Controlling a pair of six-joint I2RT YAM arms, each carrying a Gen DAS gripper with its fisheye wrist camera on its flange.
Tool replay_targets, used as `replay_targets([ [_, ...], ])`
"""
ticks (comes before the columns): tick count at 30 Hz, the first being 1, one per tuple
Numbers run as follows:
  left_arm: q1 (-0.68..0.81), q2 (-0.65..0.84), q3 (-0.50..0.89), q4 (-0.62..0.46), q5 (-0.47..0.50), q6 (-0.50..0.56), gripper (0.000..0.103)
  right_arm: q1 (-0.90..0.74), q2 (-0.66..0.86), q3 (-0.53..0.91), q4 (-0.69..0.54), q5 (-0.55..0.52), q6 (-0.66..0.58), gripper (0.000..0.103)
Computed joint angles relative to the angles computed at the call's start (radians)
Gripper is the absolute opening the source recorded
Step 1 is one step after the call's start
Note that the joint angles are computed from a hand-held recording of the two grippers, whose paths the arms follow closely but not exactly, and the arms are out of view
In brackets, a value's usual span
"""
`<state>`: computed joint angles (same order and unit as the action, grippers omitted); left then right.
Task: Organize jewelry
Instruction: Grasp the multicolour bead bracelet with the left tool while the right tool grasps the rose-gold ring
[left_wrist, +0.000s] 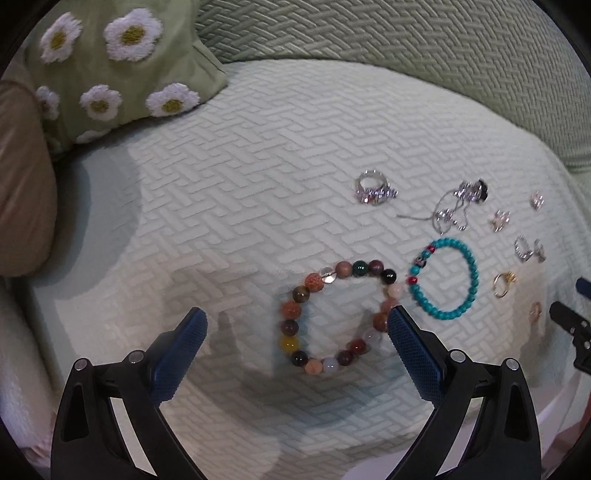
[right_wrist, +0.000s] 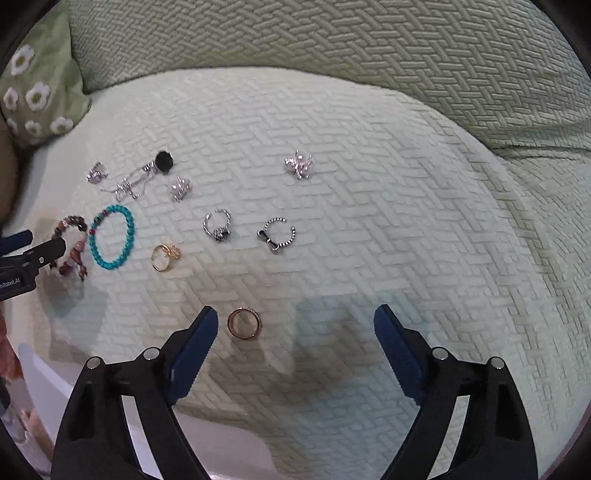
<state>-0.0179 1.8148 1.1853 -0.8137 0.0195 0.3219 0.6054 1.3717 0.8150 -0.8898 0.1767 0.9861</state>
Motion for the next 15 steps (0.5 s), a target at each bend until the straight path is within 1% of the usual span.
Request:
replay_targets([
  [3,0.014,0.032,0.015,-0.001,0.007,0.009,0.093,-0.017,0.008,-0.012,0.035,-0.031,-0.014,0.085],
  [8,0.034,0.122,0.056,0.035,0.015,0.007,0.093,-0.003,0.048,0.006,0.065,-0.039,-0.018,0.085],
  [9,0.029,0.138,0.058,0.044,0.014,0.001,0.091,0.001,0.058,0.019,0.059,-0.039,-0.016,0.085],
  [10,0.030,0.142,0.061,0.039,0.015,0.004,0.085,0.011,0.057,0.025,0.047,-0.036,-0.009,0.085],
  [11,0.032,0.146,0.059,0.043,0.014,0.007,0.081,0.020,0.053,0.028,0.039,-0.035,-0.004,0.085],
  [15,0.033,0.137,0.044,0.060,0.011,0.003,0.073,0.038,0.091,0.065,0.043,-0.043,0.001,0.085],
])
